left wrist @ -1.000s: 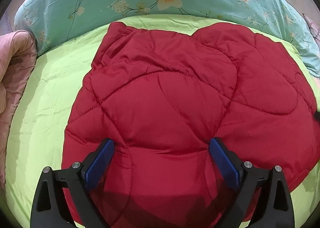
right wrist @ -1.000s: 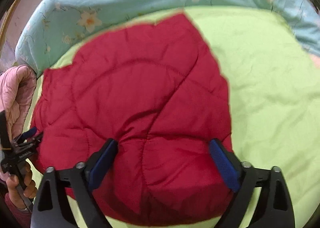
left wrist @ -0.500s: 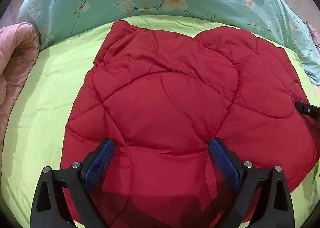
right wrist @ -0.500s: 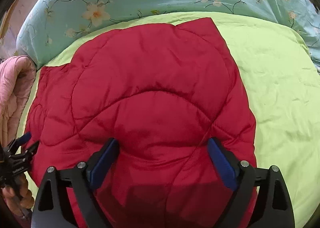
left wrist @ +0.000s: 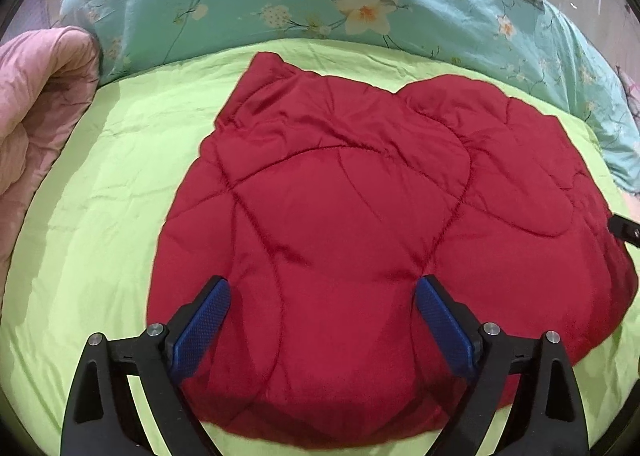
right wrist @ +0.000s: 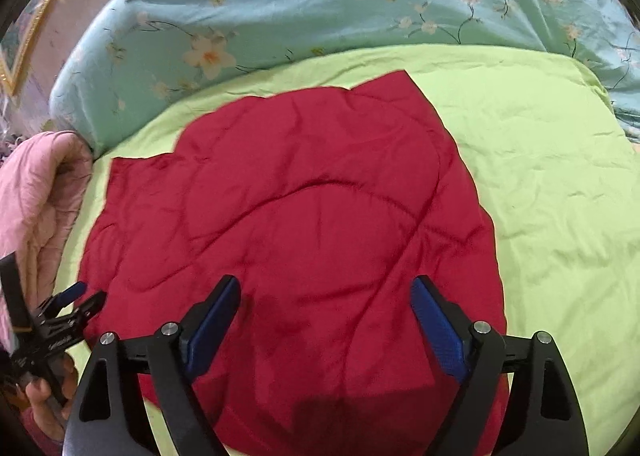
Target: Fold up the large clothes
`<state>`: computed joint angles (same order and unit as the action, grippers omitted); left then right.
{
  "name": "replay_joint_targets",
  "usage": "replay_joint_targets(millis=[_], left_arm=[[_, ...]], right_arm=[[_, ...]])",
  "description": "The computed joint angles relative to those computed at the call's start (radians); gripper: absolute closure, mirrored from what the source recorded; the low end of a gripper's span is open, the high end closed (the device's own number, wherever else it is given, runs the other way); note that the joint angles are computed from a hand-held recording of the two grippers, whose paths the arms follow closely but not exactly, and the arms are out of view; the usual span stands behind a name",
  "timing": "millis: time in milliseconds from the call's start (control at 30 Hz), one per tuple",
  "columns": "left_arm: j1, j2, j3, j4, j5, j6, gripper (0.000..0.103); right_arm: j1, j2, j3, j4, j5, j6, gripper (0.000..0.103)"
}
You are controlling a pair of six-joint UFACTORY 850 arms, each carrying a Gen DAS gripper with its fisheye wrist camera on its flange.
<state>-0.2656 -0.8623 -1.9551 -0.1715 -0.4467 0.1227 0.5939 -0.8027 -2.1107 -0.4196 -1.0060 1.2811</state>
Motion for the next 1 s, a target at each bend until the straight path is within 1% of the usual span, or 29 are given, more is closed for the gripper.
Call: replay_joint_targets(millis=[133, 233, 333, 400, 467, 533, 600, 733, 900, 1000], left_arm=[[0.008, 0.069, 0.103, -0.051, 0.043, 0.036, 0.009], [0.013, 0.095, 0.149, -0.056, 0.057, 0.045, 0.009], [0.016, 0.092, 0.156, -0.063, 0.054, 0.048, 0.007], [0.016, 0.083, 0.145, -0.059, 0.048, 0.045, 0.006], [0.011, 0.064, 0.120, -0.008, 0.037, 0.005, 0.004], [0.009, 0.052, 0.104, 0.000, 0.030, -0.008, 0.003], [0.009, 0.052, 0.104, -0.002, 0.032, -0.008, 0.003], [0.012, 0.072, 0.129, -0.018, 0.041, 0.003, 0.003], [0.016, 0.123, 0.198, -0.053, 0.063, 0.034, 0.005], [0.012, 0.151, 0.236, -0.050, 0.076, 0.037, 0.004]], right_arm=[[0.032, 0.017, 0.006, -0.017, 0.005, 0.000, 0.016], [0.055, 0.025, 0.015, -0.021, 0.017, 0.019, 0.016], [0.058, 0.020, 0.013, -0.007, 0.024, 0.003, 0.016], [0.056, 0.002, -0.008, 0.002, 0.006, -0.011, 0.016], [0.051, -0.012, -0.019, 0.010, -0.005, -0.014, 0.015], [0.040, -0.041, -0.048, 0.033, -0.039, -0.040, 0.013], [0.031, -0.047, -0.040, 0.044, -0.028, -0.042, 0.013], [0.037, -0.046, -0.050, 0.032, -0.041, -0.026, 0.013], [0.057, -0.033, -0.058, 0.012, -0.047, -0.024, 0.016], [0.073, -0.030, -0.071, -0.007, -0.052, -0.025, 0.016]])
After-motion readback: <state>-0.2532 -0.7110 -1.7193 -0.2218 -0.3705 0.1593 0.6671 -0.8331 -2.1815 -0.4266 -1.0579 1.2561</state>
